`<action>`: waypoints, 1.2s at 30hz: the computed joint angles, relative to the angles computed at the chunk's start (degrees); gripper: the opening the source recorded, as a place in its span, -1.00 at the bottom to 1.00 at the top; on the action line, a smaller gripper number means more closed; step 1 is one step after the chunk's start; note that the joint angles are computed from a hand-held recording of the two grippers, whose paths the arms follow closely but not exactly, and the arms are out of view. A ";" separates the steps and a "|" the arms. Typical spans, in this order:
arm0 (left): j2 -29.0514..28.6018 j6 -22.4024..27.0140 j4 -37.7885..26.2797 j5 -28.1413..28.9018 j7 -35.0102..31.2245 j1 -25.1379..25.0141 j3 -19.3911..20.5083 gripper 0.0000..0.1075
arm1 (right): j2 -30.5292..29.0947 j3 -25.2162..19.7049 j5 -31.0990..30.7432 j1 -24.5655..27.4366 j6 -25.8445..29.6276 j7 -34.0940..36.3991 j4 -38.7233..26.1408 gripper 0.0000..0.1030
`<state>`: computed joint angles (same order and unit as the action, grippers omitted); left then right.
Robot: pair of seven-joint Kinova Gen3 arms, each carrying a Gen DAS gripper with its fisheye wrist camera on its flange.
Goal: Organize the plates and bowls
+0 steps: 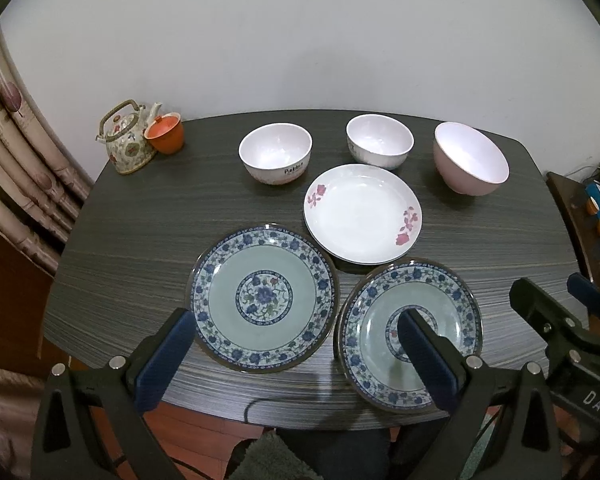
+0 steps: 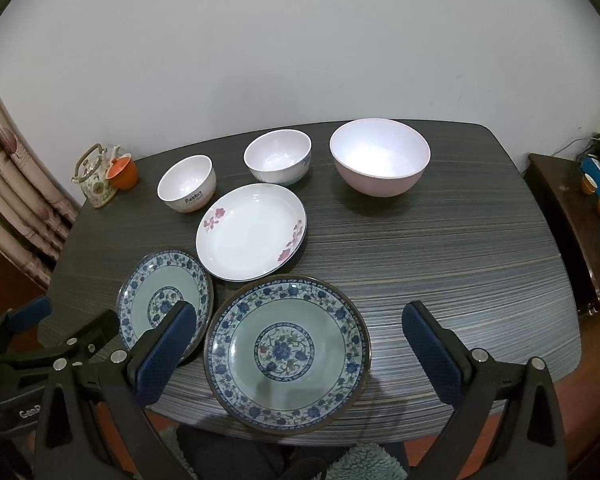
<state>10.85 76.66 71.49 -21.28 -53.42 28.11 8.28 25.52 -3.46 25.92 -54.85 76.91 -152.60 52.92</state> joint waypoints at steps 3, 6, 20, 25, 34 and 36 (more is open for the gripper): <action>-0.26 -0.73 0.95 0.93 -0.03 -0.71 -0.22 0.91 | 0.18 -0.11 -0.24 0.16 -0.49 0.26 0.13 0.98; -0.42 -1.32 1.80 1.80 0.06 -1.55 -0.43 0.91 | 0.12 -0.32 -0.78 0.51 -1.65 0.65 0.81 0.98; -2.96 -7.42 8.52 18.32 -6.44 -13.73 -2.67 0.87 | -2.04 -4.12 -12.74 8.47 -18.43 5.93 10.05 0.84; -3.06 -8.18 10.34 24.01 -8.71 -18.74 -4.16 0.75 | -1.03 -5.47 -20.09 12.34 -23.36 9.84 11.66 0.64; -3.01 -10.79 14.77 34.11 -14.66 -27.20 -6.77 0.18 | 3.53 -6.94 -29.18 16.05 -25.13 17.40 9.41 0.22; -2.58 -11.33 15.94 36.89 -16.31 -29.42 -7.11 -0.02 | 4.93 -7.37 -30.99 16.76 -25.49 19.38 8.41 0.13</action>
<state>8.27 65.32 87.43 15.61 -69.73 -1.31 1.17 30.44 -10.83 -5.08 -38.09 51.41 -133.22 61.33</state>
